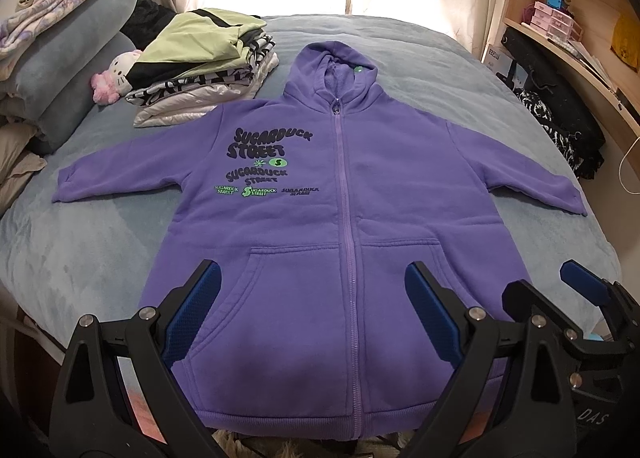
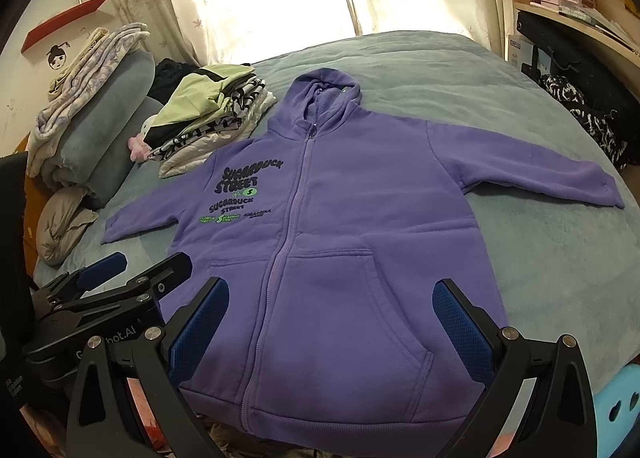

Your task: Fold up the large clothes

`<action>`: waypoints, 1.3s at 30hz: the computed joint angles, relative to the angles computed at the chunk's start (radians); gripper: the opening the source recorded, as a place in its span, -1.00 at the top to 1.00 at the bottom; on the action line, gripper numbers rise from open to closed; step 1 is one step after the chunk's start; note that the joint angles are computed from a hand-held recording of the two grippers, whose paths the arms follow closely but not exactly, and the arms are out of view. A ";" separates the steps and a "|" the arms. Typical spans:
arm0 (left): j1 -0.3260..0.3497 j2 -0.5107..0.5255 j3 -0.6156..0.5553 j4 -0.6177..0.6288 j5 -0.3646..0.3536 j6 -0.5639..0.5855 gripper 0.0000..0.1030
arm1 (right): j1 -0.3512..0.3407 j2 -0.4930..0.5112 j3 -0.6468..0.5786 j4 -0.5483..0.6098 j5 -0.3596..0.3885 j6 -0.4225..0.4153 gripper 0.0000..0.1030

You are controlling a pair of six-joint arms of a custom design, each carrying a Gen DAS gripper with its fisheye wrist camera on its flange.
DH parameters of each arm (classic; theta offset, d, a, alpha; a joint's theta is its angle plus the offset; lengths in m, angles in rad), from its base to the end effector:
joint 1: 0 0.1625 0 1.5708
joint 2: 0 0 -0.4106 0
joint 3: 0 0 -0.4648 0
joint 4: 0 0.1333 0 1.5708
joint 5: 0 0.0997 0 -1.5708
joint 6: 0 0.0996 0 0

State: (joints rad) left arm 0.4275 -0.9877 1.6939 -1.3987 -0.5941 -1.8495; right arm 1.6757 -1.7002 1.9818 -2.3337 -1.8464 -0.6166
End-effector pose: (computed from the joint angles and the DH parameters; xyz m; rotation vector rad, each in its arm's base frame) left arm -0.4569 -0.4454 0.0913 -0.2251 2.0661 -0.9979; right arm 0.1607 -0.5122 0.4017 0.8688 -2.5637 0.5473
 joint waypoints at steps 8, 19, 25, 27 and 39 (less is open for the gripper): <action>0.002 -0.001 0.004 -0.005 0.000 0.004 -0.79 | -0.012 0.006 -0.012 0.028 0.011 0.012 -1.00; 0.002 0.018 -0.013 0.015 -0.003 0.002 -0.79 | -0.019 0.001 -0.009 0.028 0.016 0.013 -1.00; 0.002 0.033 -0.031 0.024 0.000 0.002 -0.79 | -0.028 -0.004 -0.011 0.037 0.030 0.017 -1.00; 0.001 0.036 -0.032 0.023 0.001 0.004 -0.79 | -0.033 -0.007 -0.010 0.039 0.036 0.017 -1.00; 0.003 0.064 -0.072 0.063 0.010 0.005 -0.79 | -0.051 -0.004 -0.013 0.032 0.086 -0.005 -1.00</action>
